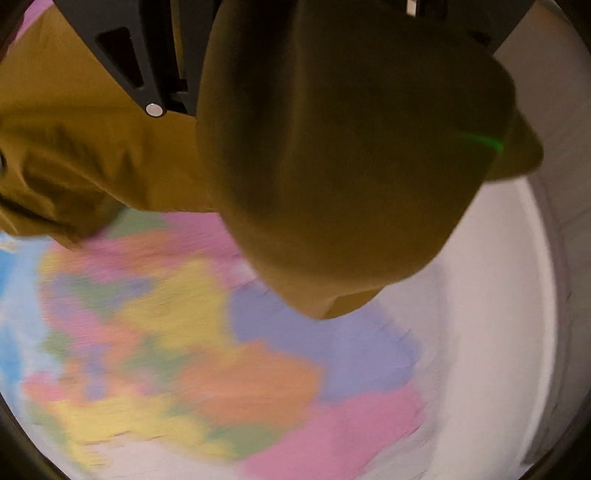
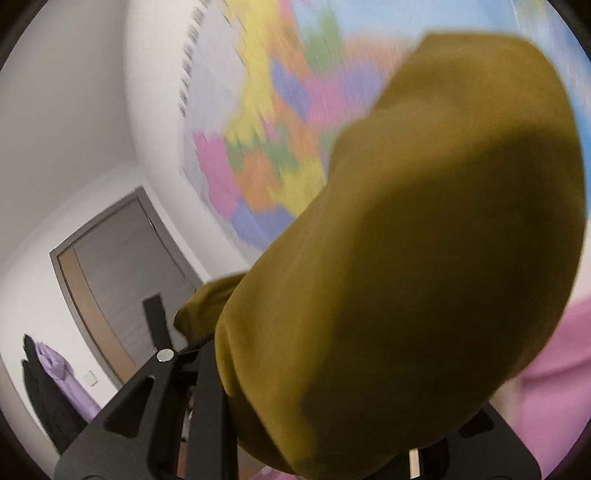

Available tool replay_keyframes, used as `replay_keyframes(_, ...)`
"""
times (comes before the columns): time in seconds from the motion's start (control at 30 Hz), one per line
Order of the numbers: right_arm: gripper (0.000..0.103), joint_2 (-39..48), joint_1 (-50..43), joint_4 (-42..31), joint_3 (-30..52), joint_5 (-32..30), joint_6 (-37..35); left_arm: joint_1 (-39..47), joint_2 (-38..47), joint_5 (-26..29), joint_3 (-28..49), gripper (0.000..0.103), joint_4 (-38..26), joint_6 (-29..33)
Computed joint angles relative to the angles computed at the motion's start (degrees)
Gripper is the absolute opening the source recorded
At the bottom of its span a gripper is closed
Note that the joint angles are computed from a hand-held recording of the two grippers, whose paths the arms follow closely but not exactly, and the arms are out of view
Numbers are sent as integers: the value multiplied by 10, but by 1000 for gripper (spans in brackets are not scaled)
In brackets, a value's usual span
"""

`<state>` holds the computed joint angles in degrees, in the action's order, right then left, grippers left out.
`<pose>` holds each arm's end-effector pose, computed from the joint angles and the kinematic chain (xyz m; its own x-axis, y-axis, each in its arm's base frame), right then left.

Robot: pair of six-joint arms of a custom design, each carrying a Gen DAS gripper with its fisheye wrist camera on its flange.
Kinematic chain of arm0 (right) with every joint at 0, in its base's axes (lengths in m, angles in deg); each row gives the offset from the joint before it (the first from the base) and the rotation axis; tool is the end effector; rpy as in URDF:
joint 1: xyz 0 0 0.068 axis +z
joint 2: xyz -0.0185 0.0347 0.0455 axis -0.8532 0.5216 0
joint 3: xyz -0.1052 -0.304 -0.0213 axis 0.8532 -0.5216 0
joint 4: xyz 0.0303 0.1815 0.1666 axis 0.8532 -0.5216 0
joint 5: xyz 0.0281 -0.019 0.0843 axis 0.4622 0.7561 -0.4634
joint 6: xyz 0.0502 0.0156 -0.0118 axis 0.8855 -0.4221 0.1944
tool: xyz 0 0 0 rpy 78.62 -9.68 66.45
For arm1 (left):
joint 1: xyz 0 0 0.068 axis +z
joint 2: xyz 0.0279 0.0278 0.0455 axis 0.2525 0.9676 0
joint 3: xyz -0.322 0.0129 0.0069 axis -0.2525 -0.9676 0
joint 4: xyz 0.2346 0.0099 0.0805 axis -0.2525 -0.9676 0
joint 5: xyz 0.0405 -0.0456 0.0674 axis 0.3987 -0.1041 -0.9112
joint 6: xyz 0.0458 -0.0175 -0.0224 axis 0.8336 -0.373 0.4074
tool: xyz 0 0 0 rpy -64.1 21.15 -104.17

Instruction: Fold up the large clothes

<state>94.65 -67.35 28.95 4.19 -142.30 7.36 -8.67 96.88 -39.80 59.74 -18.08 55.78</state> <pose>0.2801 -0.0107 0.2578 -0.5810 0.3947 -0.7118 -0.5940 0.3922 0.7024 0.3579 -0.1340 0.3003 -0.4380 -0.0501 -0.8976 -0.1877 0.9815 0.0369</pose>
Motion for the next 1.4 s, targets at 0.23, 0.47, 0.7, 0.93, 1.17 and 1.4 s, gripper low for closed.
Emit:
replay_keyframes(0.23,34,205,147,-110,-19,96,-196,142,172,62,-87,36,69,-48)
replay_keyframes(0.47,71,92,41,-399,-6,32,-453,196,162,170,-134,39,129,-79)
replay_keyframes(0.7,52,77,-107,-519,27,-3,-512,203,168,173,-111,40,115,-80)
replay_keyframes(0.93,6,49,-98,-624,51,-1,-610,187,147,109,-148,68,106,-86)
replay_keyframes(1.17,5,100,-142,-742,39,49,-744,118,11,11,-276,83,105,-121)
replay_keyframes(1.4,53,-52,-124,-659,24,58,-666,28,-75,75,-341,83,191,-92)
